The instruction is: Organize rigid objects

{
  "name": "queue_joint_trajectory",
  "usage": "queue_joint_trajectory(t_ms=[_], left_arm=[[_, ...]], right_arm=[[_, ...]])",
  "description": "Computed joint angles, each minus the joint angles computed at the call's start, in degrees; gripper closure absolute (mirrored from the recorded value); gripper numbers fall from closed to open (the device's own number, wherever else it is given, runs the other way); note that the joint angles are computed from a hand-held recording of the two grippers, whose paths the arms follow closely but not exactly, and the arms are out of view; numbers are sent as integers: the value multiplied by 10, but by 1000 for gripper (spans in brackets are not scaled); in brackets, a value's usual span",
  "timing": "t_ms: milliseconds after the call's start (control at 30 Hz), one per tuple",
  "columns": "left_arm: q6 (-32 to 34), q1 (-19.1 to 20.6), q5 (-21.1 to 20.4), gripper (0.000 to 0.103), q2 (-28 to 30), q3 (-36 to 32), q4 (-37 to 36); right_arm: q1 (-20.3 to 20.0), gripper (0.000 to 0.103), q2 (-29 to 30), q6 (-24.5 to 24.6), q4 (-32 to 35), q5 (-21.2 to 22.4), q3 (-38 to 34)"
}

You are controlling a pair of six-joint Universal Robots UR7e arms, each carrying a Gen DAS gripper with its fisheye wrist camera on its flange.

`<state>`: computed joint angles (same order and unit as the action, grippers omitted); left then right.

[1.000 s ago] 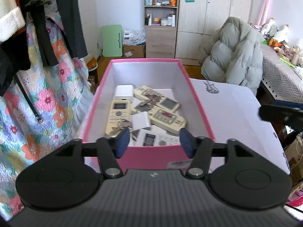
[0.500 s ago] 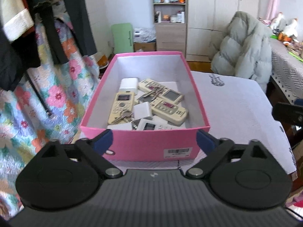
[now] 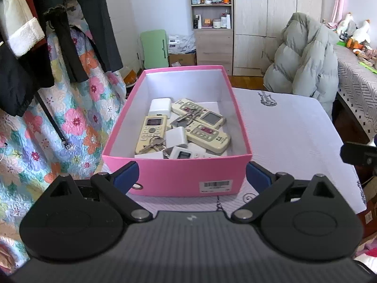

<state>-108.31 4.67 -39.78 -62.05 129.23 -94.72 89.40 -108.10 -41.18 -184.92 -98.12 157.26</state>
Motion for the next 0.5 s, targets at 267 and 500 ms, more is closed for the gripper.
queue_joint_trajectory(t_ms=[267,500], left_arm=[[25,-2,-4,5,19,-12,-7],[16,-3,-8,5,19,-10,-11]], right_arm=[[14,6,17,18,-13,-50,-6],[1,6,2,-11,9,-37,-3]])
